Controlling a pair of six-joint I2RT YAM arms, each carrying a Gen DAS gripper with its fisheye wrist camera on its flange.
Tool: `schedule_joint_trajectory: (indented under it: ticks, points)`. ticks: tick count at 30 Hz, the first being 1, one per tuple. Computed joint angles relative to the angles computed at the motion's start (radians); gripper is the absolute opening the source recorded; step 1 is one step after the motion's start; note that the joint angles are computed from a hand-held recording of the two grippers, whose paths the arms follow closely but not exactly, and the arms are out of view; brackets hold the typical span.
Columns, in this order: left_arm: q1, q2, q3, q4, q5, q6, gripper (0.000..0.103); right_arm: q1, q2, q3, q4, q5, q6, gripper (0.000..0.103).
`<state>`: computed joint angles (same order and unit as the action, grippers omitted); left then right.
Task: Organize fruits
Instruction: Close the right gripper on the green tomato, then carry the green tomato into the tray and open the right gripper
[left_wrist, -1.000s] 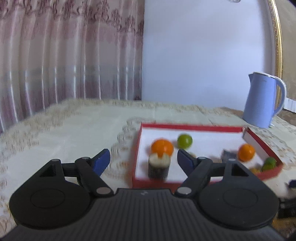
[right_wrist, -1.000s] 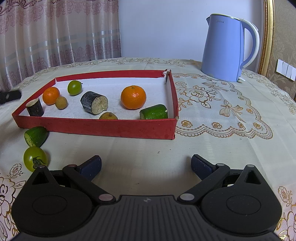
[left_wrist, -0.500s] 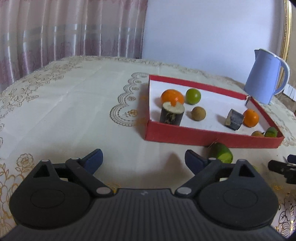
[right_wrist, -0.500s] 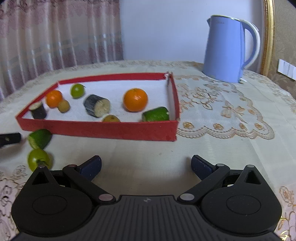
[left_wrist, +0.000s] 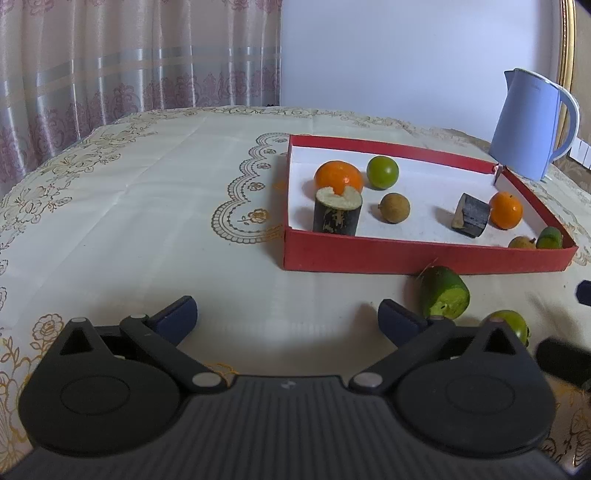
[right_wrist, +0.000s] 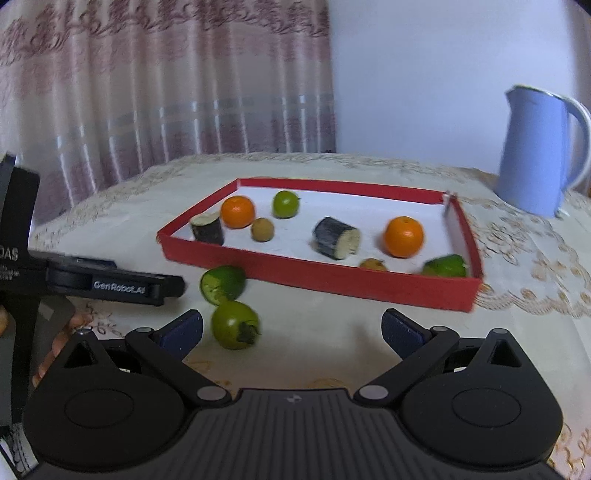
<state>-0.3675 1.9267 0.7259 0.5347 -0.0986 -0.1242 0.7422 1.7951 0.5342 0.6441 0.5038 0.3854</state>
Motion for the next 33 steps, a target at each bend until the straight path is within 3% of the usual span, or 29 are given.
schedule_joint_trajectory:
  ticks: [4, 6, 13, 16, 20, 33]
  points:
    - [0.0, 0.0, 0.0, 0.0, 0.0, -0.001, 0.103, 0.0, 0.063, 0.075, -0.028, -0.029, -0.032, 0.085]
    - [-0.001, 0.001, 0.001, 0.0, -0.001, -0.001, 0.103, -0.002, 0.084, 0.099, -0.041, -0.044, -0.037, 0.07]
    - [-0.002, 0.001, 0.001, 0.0, -0.003, 0.0, 0.103, -0.023, 0.115, 0.124, -0.043, -0.097, -0.024, 0.049]
    - [0.0, 0.0, -0.001, 0.0, -0.002, 0.002, 0.103, -0.016, 0.122, 0.14, -0.064, -0.088, -0.032, 0.033]
    - [-0.002, 0.0, 0.0, 0.0, -0.003, 0.001, 0.103, -0.013, 0.118, 0.136, -0.066, -0.074, -0.027, 0.033]
    - [-0.003, 0.0, 0.001, -0.004, -0.007, 0.003, 0.103, -0.101, 0.034, 0.048, -0.154, 0.131, 0.068, 0.033]
